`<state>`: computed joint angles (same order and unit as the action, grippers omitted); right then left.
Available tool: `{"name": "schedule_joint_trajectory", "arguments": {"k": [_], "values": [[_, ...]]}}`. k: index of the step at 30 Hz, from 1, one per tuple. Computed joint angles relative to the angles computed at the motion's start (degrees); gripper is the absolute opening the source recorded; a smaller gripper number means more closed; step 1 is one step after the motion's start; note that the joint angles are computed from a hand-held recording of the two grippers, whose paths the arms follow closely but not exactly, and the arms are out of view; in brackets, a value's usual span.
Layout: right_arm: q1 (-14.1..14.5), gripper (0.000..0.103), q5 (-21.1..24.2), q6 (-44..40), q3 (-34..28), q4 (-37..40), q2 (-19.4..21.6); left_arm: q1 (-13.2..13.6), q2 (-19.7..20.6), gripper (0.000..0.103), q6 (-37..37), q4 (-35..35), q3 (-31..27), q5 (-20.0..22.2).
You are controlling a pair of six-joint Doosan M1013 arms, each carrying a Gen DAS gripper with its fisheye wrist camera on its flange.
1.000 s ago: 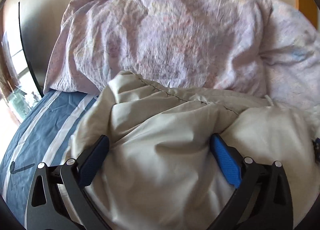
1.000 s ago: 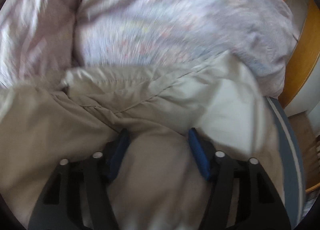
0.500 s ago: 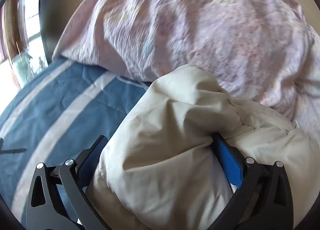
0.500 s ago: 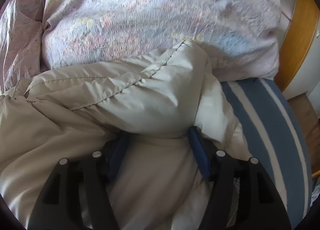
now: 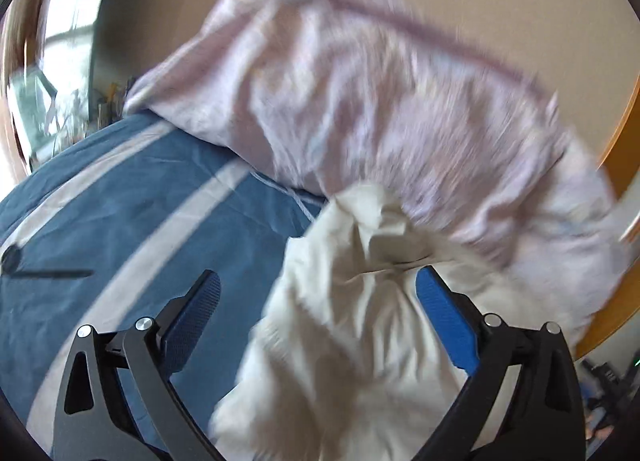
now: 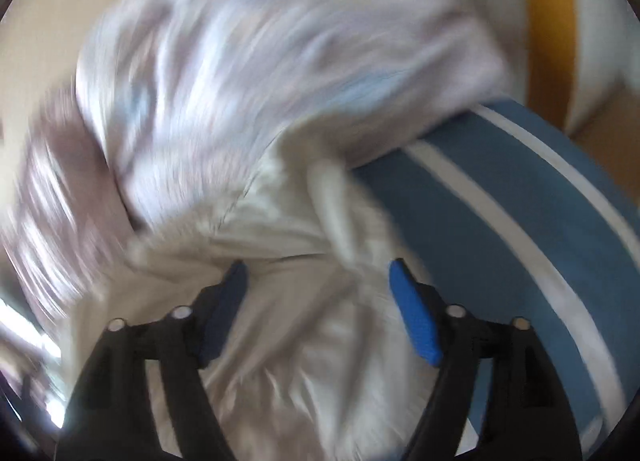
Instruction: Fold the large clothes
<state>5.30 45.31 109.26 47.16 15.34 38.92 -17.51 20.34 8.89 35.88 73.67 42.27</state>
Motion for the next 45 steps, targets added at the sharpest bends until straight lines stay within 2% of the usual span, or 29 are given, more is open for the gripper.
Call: {"name": "schedule_joint_trajectory", "arguments": {"k": [3,6,9,17,23,28,33,37,40,45], "values": [[-2.6,0.075,-0.1,-0.9,5.8,9.7,-3.0,0.4,-3.8,0.100,-3.4,-2.7,5.2,-5.0],[-4.1,0.075,2.3,-0.5,9.5,18.6,-4.2,1.9,-6.3,0.100,-1.4,-13.9,10.1,-12.0],[-4.2,0.075,4.6,-0.9,11.5,23.0,-4.6,2.4,-7.1,0.100,1.0,-23.1,13.3,-17.0],[-3.4,0.074,5.6,0.6,13.4,28.3,-3.9,0.4,-6.6,0.100,-2.7,-24.4,14.5,-19.8],[-3.0,0.071,4.1,1.0,14.1,30.2,-3.3,0.0,-5.0,0.100,-4.5,-27.3,14.2,-21.4],[-2.9,0.068,2.4,-0.4,14.7,32.7,-3.2,-0.2,-4.4,0.098,-11.4,-22.8,14.4,-22.6],[-3.3,0.065,0.2,-5.2,16.5,38.4,-3.4,0.0,-3.7,0.087,-17.2,-18.8,14.7,-24.8],[-3.6,0.062,-1.3,-10.9,17.9,44.1,-3.5,-0.2,-3.5,0.085,-24.9,-11.7,15.0,-26.3],[-3.4,0.061,-1.5,-10.9,17.4,42.7,-3.3,-0.5,-3.3,0.084,-29.4,-6.9,14.7,-25.6],[-2.4,0.063,-3.9,-10.4,17.1,39.1,-3.5,-1.0,-2.8,0.084,-32.5,-3.0,13.7,-23.6]]}}
